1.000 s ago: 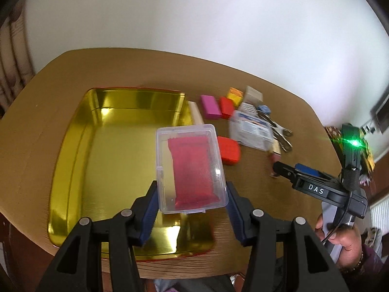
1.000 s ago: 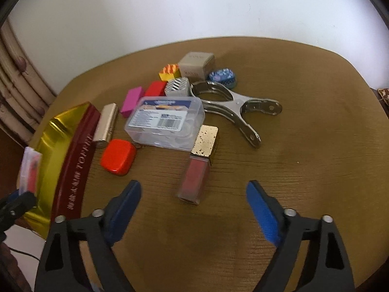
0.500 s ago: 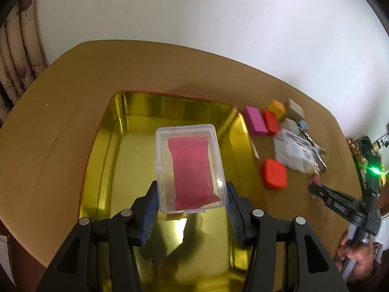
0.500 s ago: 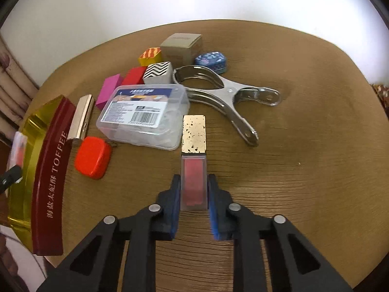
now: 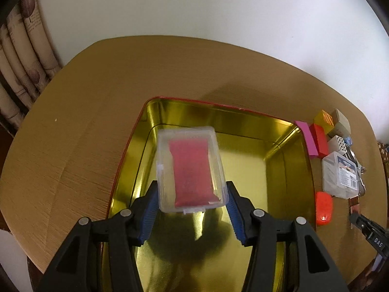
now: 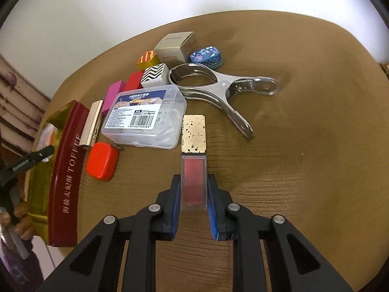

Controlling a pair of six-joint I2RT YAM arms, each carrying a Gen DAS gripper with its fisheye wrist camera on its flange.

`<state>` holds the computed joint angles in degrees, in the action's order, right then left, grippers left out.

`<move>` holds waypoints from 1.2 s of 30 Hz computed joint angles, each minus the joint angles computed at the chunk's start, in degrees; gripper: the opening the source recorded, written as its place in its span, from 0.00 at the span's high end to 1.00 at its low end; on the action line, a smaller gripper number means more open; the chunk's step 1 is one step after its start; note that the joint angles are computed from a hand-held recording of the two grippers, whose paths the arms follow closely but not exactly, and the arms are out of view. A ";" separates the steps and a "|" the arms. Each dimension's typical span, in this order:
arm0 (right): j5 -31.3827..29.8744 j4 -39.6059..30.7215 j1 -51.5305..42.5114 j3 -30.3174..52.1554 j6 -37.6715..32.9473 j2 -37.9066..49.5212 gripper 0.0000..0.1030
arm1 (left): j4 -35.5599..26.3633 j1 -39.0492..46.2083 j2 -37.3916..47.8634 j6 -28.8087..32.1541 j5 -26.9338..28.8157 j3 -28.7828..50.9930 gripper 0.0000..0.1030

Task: Organize rigid objects
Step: 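Place the pink box in the tray with left gripper while right carries the gold-capped tube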

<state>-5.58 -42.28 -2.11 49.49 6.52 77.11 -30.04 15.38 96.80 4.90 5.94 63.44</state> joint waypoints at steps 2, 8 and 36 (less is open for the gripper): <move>-0.80 -0.64 -1.32 0.09 -0.76 -0.40 0.82 | -0.34 1.01 -0.25 -0.50 1.85 -0.18 0.48; -3.90 -2.95 -5.97 1.90 -4.08 0.29 0.82 | -1.82 3.25 -5.28 0.28 5.84 -2.59 0.48; -12.85 -6.46 23.67 34.52 16.35 27.57 0.82 | -13.31 18.35 -37.49 5.35 13.87 -20.28 0.47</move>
